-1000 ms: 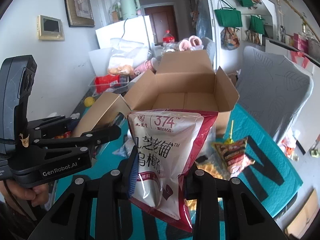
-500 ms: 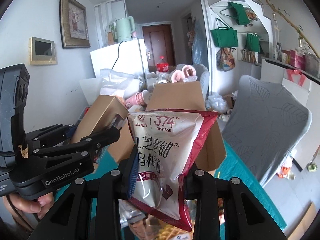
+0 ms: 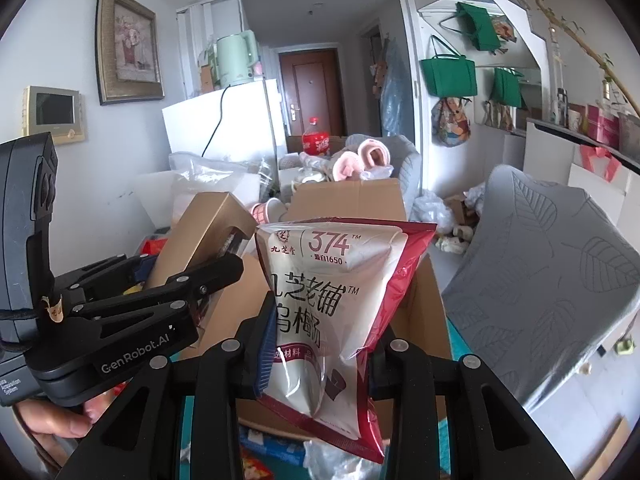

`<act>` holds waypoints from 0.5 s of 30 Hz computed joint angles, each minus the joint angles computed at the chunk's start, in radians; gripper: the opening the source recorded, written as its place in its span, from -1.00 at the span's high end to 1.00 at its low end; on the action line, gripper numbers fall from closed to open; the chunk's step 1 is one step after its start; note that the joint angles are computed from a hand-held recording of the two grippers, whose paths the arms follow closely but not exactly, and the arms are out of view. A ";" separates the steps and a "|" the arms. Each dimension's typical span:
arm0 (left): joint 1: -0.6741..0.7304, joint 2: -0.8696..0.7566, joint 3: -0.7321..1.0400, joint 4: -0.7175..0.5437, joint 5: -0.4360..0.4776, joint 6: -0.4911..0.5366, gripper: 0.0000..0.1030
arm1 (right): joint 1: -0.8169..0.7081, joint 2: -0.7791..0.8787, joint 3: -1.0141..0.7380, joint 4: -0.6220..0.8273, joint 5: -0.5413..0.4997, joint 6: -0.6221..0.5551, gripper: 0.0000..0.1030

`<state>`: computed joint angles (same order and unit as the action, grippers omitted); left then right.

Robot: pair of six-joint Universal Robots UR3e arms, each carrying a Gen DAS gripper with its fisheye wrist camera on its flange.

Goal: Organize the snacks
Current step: 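Lift both held items and carry them over the open cardboard box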

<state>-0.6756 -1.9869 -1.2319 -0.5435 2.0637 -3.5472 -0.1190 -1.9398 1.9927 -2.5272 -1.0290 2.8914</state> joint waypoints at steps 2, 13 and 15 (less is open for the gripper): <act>0.033 -0.027 0.033 -0.013 -0.021 0.009 0.16 | 0.041 0.091 -0.047 -0.047 -0.044 0.022 0.35; 0.166 -0.188 0.187 -0.125 -0.116 0.004 0.16 | 0.159 0.439 -0.273 -0.142 -0.205 0.064 0.35; 0.185 -0.206 0.196 -0.151 -0.135 -0.010 0.16 | 0.182 0.491 -0.316 -0.134 -0.239 0.065 0.34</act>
